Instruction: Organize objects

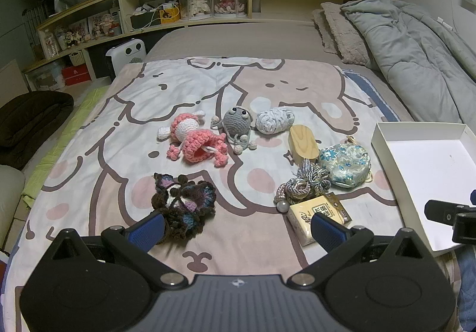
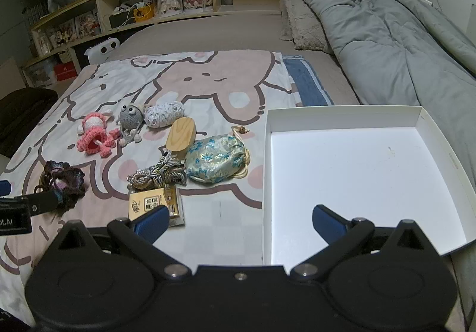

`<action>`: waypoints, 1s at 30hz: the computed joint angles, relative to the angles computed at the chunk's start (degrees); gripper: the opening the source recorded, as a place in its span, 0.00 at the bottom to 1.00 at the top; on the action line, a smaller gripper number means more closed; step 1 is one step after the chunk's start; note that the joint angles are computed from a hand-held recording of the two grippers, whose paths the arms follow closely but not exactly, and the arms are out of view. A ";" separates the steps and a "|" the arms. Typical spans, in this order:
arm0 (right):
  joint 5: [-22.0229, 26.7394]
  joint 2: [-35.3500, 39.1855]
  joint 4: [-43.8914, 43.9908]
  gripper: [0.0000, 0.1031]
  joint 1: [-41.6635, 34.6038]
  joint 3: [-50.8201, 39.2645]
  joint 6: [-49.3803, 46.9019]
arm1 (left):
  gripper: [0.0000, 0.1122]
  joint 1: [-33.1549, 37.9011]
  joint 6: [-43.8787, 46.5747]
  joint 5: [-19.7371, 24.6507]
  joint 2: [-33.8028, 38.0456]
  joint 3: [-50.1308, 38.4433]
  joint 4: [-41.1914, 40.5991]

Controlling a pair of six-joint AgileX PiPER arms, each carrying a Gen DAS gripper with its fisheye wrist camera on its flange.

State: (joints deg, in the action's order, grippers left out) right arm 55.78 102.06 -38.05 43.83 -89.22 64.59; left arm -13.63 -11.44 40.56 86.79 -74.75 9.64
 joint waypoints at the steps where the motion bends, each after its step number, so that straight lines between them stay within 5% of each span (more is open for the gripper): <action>1: 0.00 0.00 0.00 1.00 0.00 0.00 0.00 | 0.92 0.00 0.03 -0.02 0.04 -0.03 -0.02; 30: 0.23 0.14 0.55 1.00 -0.24 -0.45 -0.54 | 0.92 0.08 0.24 0.26 -0.44 0.21 -0.17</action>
